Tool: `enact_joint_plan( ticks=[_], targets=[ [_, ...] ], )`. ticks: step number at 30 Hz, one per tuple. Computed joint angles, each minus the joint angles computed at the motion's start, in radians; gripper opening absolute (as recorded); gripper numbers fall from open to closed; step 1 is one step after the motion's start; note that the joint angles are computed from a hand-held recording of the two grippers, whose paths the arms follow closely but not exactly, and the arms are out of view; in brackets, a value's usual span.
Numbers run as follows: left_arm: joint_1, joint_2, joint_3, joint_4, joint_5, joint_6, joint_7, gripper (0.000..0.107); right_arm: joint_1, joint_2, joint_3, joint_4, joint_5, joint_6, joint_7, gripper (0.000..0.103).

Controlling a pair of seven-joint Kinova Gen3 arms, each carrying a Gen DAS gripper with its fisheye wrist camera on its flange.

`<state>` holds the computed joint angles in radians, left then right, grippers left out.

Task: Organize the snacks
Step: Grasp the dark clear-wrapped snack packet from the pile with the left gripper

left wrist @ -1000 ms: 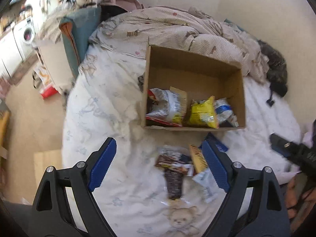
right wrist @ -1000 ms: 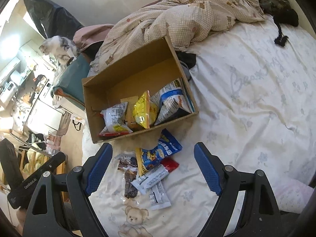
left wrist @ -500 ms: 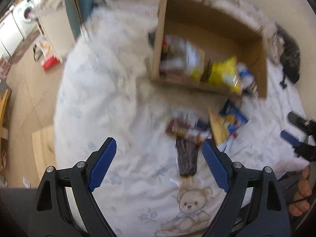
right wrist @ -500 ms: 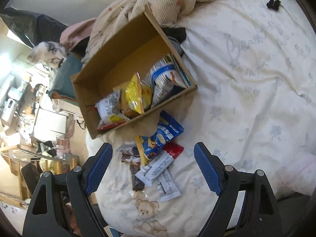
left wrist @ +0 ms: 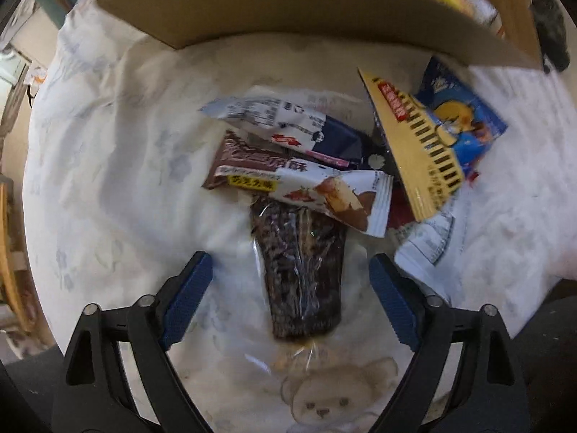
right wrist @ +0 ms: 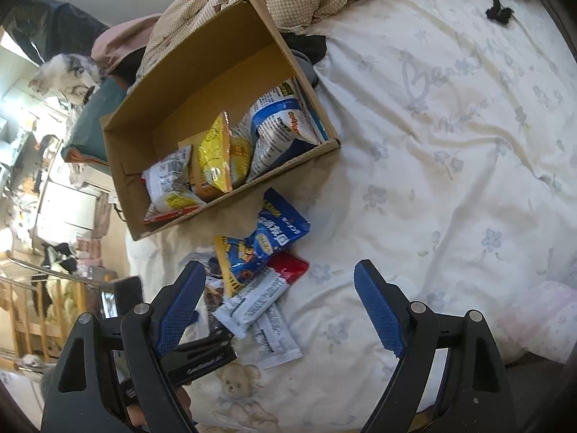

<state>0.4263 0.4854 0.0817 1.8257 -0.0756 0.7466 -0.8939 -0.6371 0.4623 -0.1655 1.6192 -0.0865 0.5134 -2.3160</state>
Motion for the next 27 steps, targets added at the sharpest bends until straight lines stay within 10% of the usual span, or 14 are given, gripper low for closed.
enact_joint_plan(
  ticks=[4, 11, 27],
  targets=[
    [0.023, 0.004, -0.009, -0.002, -0.03, -0.018, 0.017, 0.087, -0.008, 0.003, 0.011, -0.003, 0.009, 0.009, -0.015, 0.087],
    [-0.018, -0.042, 0.028, 0.018, 0.01, 0.01, -0.053, 0.043, -0.027, -0.02, 0.028, 0.018, 0.042, -0.014, -0.059, 0.087],
    [-0.015, -0.32, 0.075, 0.151, 0.045, 0.138, -0.086, 0.041, -0.007, -0.036, -0.016, 0.027, 0.027, -0.032, -0.008, 0.087]
  ],
)
